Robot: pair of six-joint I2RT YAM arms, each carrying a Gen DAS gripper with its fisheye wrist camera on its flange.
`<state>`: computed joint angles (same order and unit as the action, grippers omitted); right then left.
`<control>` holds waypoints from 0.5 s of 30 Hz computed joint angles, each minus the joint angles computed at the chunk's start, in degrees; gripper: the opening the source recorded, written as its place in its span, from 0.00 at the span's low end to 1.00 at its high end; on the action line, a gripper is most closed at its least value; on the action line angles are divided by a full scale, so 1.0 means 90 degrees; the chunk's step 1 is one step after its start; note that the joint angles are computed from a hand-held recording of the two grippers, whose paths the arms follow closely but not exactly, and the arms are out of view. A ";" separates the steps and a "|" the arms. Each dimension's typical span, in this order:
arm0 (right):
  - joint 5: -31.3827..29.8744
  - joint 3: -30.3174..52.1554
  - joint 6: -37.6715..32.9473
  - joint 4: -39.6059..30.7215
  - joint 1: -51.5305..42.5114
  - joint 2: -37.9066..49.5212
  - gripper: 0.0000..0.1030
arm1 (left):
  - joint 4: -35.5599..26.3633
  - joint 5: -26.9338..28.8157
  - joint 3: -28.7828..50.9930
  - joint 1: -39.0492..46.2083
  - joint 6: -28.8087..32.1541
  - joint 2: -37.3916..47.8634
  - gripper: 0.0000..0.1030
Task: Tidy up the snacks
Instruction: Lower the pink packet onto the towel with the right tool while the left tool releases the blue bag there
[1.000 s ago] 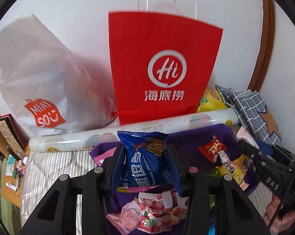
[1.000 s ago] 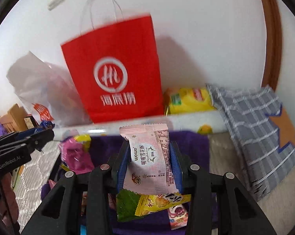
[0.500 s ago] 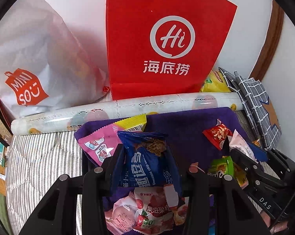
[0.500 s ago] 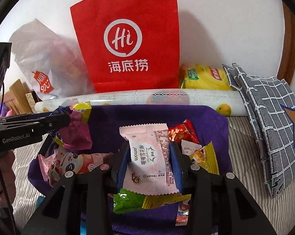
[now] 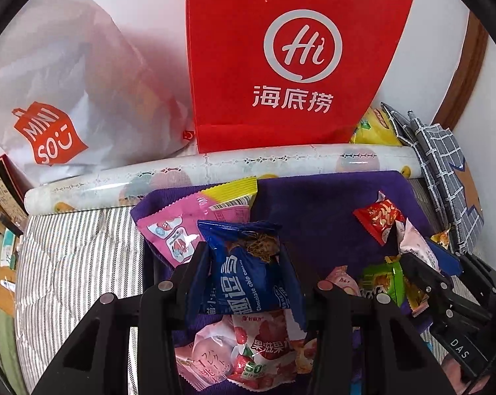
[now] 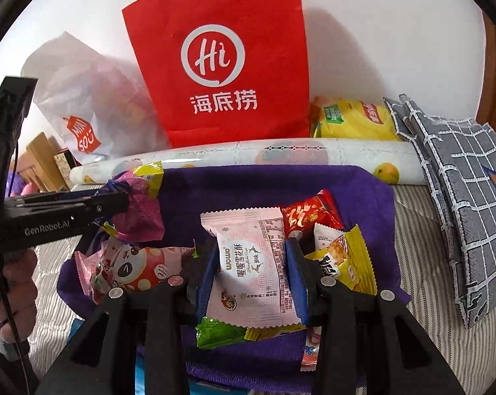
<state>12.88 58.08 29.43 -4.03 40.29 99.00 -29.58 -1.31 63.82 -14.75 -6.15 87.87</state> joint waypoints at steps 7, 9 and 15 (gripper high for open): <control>0.0017 -0.0041 -0.0075 0.0044 0.0039 -0.0036 0.40 | 0.0033 -0.0133 -0.0018 -0.0151 -0.0019 0.0051 0.40; 0.0012 -0.0081 -0.0098 0.0100 0.0039 -0.0047 0.40 | 0.0042 -0.0036 -0.0035 -0.0151 -0.0004 0.0024 0.40; -0.0002 -0.0167 -0.0152 0.0223 0.0024 -0.0120 0.42 | 0.0029 -0.0010 -0.0045 -0.0221 0.0056 0.0006 0.42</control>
